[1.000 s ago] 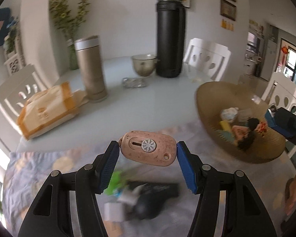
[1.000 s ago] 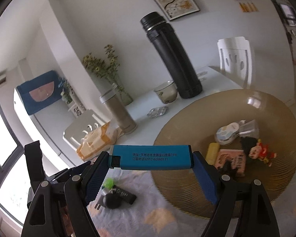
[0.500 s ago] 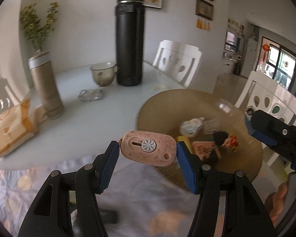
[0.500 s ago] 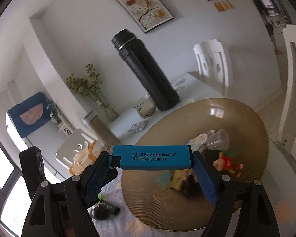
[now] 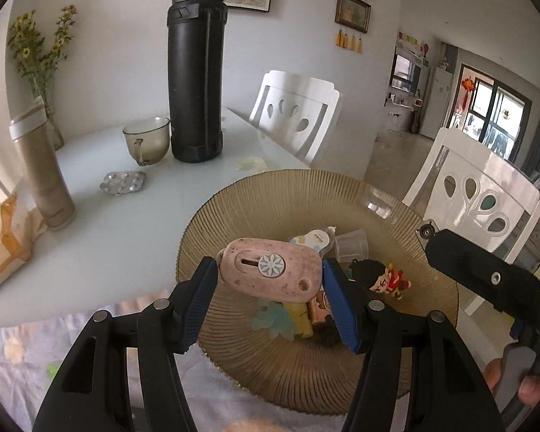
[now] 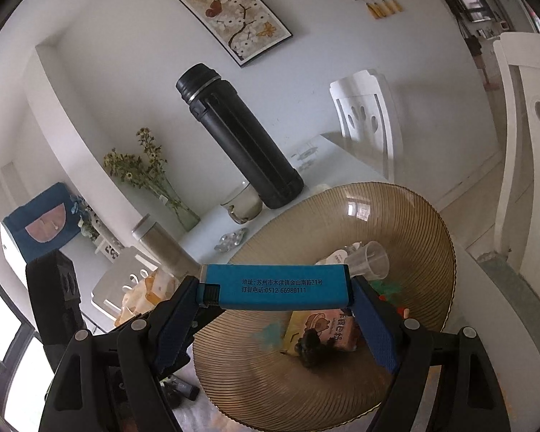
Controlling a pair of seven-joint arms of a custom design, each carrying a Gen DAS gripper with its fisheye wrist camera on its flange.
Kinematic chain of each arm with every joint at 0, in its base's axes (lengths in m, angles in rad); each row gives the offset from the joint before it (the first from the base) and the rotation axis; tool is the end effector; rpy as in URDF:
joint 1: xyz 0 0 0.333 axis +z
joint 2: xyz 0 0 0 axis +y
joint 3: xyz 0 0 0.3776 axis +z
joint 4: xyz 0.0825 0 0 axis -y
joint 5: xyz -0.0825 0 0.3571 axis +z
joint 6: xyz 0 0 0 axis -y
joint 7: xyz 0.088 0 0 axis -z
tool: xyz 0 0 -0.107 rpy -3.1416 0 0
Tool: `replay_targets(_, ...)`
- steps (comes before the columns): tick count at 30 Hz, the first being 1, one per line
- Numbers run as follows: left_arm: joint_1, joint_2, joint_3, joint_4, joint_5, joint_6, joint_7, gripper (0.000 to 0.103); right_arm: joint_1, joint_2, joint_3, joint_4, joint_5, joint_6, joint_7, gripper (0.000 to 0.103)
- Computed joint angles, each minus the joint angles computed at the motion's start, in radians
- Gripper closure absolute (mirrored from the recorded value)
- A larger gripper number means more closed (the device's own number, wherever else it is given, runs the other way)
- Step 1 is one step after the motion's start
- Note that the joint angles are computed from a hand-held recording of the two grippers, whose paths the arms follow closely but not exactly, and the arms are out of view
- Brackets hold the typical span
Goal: Organize rigid objects
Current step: 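Carry the pink case with left tool while right tool carries the USB stick to the bowl, then open both tools to drop the pink case and USB stick into the bowl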
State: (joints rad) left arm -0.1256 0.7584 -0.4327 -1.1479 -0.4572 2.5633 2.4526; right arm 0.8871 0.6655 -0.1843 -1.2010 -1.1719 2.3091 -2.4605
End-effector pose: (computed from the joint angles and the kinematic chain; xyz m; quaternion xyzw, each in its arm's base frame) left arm 0.7560 -0.2982 0.5076 -0.2866 0.8496 -0.4324 0.0950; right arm 0.5820 0.5359 0.5141 -0.3050 0.7746 -0.2879 0.4733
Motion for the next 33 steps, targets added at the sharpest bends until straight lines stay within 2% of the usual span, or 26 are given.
replay_targets(1, 0.0, 0.006, -0.001, 0.011, -0.002, -0.01, -0.006, 0.045, 0.002, 0.001, -0.001, 0.002, 0.002, -0.007, 0.0, 0.019)
replay_targets(2, 0.001, 0.009, -0.001, 0.015, -0.003, -0.016, -0.009, 0.036, 0.006, 0.0, -0.005, 0.001, -0.004, -0.011, 0.01, 0.011)
replay_targets(3, -0.005, 0.019, 0.005, 0.037, 0.003, -0.041, -0.025, 0.011, 0.009, -0.002, -0.01, -0.004, -0.016, -0.006, 0.027, 0.006)
replay_targets(4, -0.017, 0.03, 0.023, 0.068, 0.021, -0.084, -0.055, 0.0, 0.014, -0.008, -0.016, -0.014, -0.034, -0.001, 0.054, 0.0)
replay_targets(6, -0.025, 0.039, 0.033, 0.09, 0.034, -0.109, -0.071, 0.0, 0.013, -0.012, -0.012, -0.019, -0.046, 0.0, 0.072, 0.0)
replay_targets(9, -0.024, 0.025, 0.036, 0.06, 0.039, -0.062, -0.064, 0.0, 0.001, -0.011, 0.002, -0.014, -0.038, 0.002, 0.061, 0.0)
replay_targets(12, -0.019, 0.03, 0.037, 0.077, 0.044, -0.083, -0.074, 0.0, -0.008, -0.002, 0.009, 0.0, -0.022, 0.012, 0.039, 0.0)
replay_targets(26, 0.036, 0.023, 0.05, 0.094, 0.038, -0.075, -0.096, 0.0, 0.0, 0.038, -0.011, 0.065, 0.021, 0.035, -0.025, 0.0)
replay_targets(33, 0.07, 0.038, 0.083, 0.144, 0.055, -0.068, -0.139, 0.0, -0.006, 0.12, -0.017, 0.206, 0.113, 0.037, -0.181, 0.0)
